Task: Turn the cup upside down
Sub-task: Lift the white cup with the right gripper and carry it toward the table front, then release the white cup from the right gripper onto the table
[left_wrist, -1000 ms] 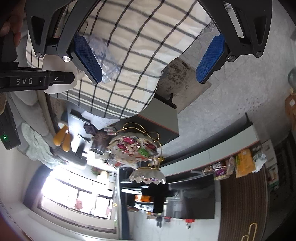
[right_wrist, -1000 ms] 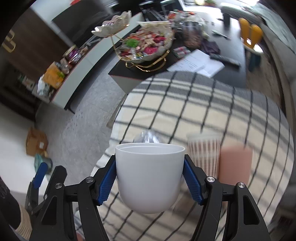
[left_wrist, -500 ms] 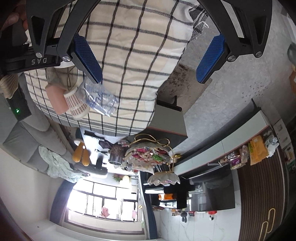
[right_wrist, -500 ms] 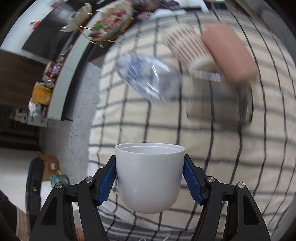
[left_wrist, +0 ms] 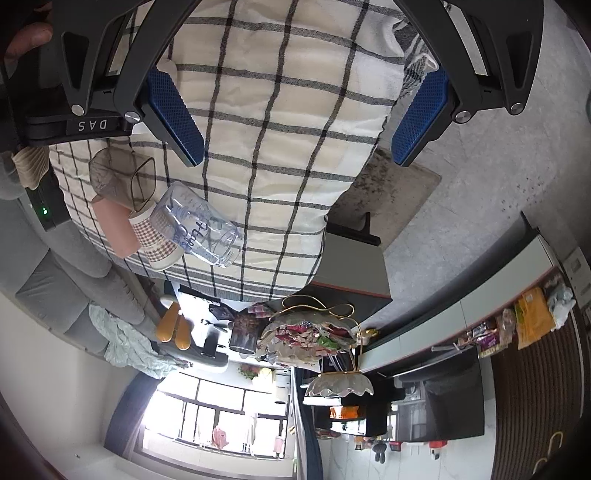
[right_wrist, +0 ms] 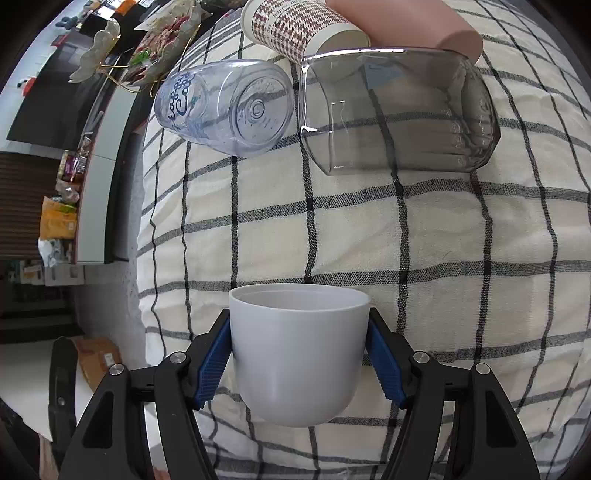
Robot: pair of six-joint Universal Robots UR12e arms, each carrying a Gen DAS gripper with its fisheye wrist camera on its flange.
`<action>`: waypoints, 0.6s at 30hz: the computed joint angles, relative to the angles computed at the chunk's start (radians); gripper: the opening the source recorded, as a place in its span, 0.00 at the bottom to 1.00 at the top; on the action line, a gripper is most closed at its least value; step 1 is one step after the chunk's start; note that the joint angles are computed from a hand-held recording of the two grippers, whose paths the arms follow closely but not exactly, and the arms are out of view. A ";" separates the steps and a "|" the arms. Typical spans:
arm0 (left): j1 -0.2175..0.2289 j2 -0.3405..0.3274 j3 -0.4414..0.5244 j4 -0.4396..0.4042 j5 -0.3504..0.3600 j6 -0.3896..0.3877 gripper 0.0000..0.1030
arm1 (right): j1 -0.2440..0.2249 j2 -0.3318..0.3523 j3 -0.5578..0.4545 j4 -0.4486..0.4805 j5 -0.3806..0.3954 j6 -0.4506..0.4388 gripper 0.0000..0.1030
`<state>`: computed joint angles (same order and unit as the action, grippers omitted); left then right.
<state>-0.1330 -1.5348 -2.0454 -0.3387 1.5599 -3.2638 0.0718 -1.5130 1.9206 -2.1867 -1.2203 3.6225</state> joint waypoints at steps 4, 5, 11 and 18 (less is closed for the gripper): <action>-0.003 0.003 -0.005 0.014 0.004 0.009 1.00 | -0.004 -0.008 0.007 -0.024 -0.006 0.001 0.83; -0.006 0.004 -0.006 0.018 0.008 0.014 1.00 | -0.007 -0.013 0.012 -0.036 -0.005 -0.004 0.83; -0.020 0.010 -0.011 0.030 -0.003 0.024 1.00 | -0.036 -0.067 0.061 -0.095 0.014 0.006 0.83; -0.060 0.006 -0.021 0.064 -0.044 0.053 1.00 | -0.056 -0.187 0.153 -0.213 -0.112 0.020 0.83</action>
<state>-0.1934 -1.5285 -2.0663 -0.2751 1.5159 -3.2106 0.0161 -1.7001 2.0740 -2.4000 -1.3327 3.6425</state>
